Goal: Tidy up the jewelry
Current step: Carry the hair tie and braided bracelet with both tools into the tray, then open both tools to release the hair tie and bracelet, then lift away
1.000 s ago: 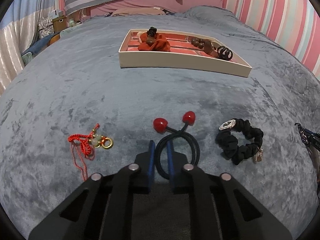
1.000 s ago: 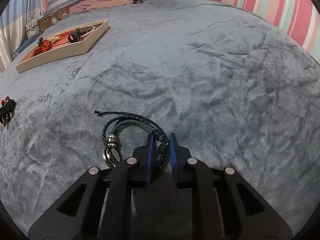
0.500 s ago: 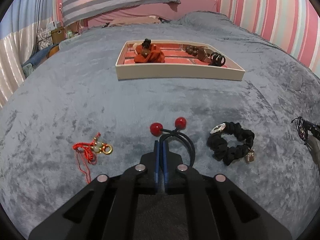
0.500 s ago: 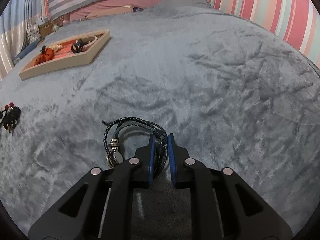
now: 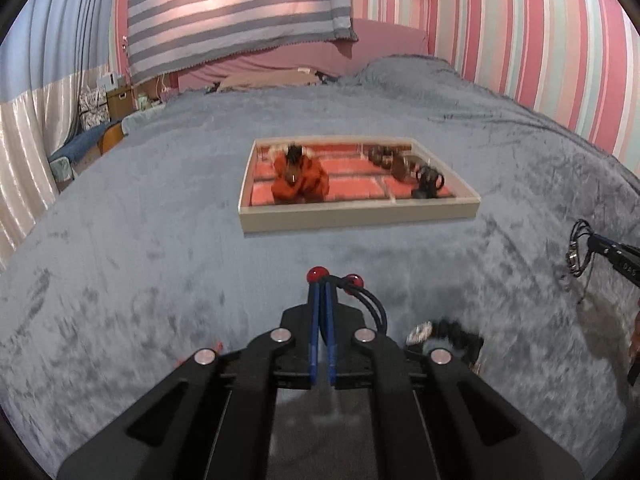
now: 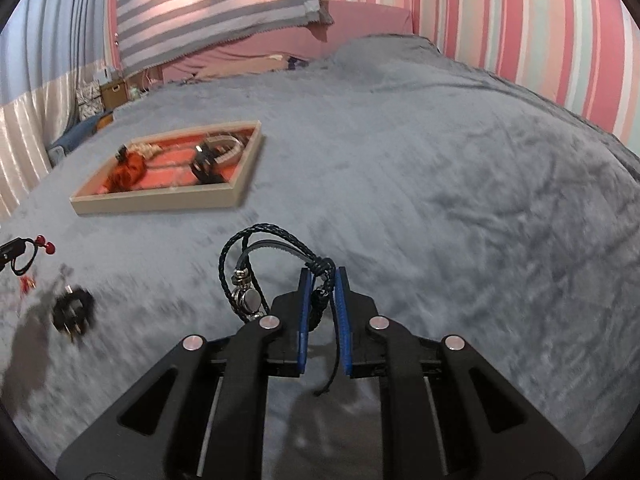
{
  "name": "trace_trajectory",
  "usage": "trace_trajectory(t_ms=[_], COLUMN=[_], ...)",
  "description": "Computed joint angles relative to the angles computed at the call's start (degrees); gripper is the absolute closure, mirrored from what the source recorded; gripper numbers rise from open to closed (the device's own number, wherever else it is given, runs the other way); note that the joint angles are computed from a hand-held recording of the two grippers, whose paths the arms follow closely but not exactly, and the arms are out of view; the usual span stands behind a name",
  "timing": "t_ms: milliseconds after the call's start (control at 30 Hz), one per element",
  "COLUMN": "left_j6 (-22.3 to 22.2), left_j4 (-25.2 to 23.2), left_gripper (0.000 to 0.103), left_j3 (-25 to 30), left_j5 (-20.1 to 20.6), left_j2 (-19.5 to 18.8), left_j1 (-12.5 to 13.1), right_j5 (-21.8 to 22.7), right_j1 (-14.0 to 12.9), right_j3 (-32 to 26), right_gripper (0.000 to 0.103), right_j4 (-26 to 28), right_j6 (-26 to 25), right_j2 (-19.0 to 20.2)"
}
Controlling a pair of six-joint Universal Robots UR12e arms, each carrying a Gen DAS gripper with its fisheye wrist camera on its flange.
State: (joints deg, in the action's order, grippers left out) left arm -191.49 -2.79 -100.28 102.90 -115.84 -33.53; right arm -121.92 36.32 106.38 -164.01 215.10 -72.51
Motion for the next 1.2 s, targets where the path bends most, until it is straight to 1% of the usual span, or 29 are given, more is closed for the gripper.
trace_trajectory(t_ms=[233,333,533,633,767,967,1067,1200], left_j6=[1.00,1.26,0.88,0.61,-0.42,-0.34,-0.08,-1.16], left_j4=[1.17,1.00,-0.09,-1.32,-4.22,-8.24,-10.85,-13.28], left_gripper=[0.100,0.100,0.100,0.100,0.100,0.100,0.100,0.100], left_j3=[3.53,5.48,9.37,11.59,15.27,19.91,21.81,22.78], left_j5=[0.26,-0.14,-2.44,-3.47,-4.54,-4.49,-3.90,-4.07], left_j2=[-0.56,-1.18,-2.93,-4.27,-6.63,-10.33,-12.15,-13.55], left_j1=[0.92,1.62,3.31,4.11,4.97,5.52,5.58,5.72], right_j5=[0.27,1.23,2.88,3.85,5.34,6.09,6.30,7.24], right_j1=[0.20,-0.02,-0.51,-0.88,-1.40,-2.05,-2.30,-2.63], right_j3=[-6.85,-10.16,-17.40,-21.11,-25.17,-30.84,-32.51,-33.66], right_gripper=[0.090,0.090,0.090,0.090,0.090,0.090,0.090,0.090], right_j4=[-0.86,-1.29,-0.61,0.59,2.31,5.88,7.76,10.16], right_j6=[-1.90,-2.79,-4.35,-4.44,-3.61,-3.49,-3.48,-2.34], right_j2=[3.86,5.75,9.93,12.26,14.98,19.17,20.56,21.88])
